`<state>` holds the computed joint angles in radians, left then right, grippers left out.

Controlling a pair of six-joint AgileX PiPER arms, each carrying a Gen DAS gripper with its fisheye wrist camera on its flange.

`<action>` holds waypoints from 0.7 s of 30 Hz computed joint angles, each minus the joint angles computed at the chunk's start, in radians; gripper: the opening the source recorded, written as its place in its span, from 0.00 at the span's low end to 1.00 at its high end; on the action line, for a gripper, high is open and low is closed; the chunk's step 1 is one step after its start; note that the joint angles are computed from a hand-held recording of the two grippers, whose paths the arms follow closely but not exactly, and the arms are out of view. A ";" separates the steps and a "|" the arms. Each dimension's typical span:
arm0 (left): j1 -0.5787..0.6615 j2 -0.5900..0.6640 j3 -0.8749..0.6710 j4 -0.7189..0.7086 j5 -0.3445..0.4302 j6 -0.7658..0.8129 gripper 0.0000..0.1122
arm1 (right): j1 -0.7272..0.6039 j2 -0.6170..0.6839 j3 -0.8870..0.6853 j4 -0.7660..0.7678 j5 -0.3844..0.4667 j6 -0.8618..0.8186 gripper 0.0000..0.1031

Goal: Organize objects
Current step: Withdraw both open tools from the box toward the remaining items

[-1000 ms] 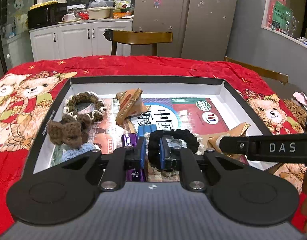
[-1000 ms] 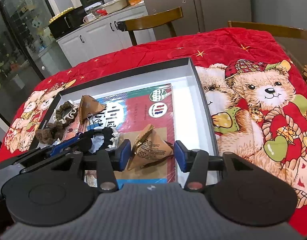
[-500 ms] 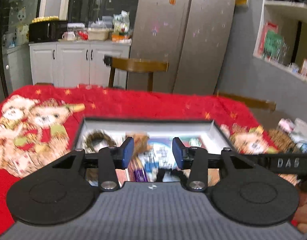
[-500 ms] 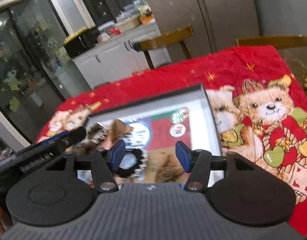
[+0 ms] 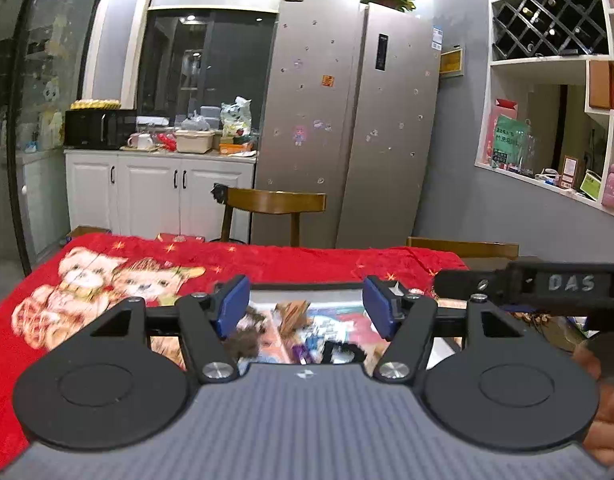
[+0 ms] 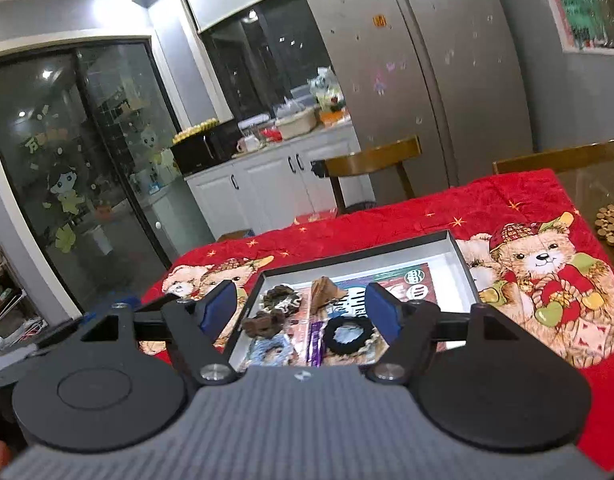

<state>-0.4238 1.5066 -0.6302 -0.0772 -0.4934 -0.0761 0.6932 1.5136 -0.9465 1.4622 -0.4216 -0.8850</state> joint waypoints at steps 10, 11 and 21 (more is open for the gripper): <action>0.146 0.137 0.145 0.287 -0.220 -0.213 0.63 | 0.173 0.113 0.121 -0.188 -0.328 0.334 0.81; 0.153 0.161 0.136 0.304 -0.212 -0.222 0.63 | 0.177 0.146 0.118 -0.196 -0.346 0.346 0.81; 0.072 0.371 0.031 0.185 -0.102 -0.090 0.63 | 0.063 0.243 0.117 -0.245 -0.062 0.398 0.81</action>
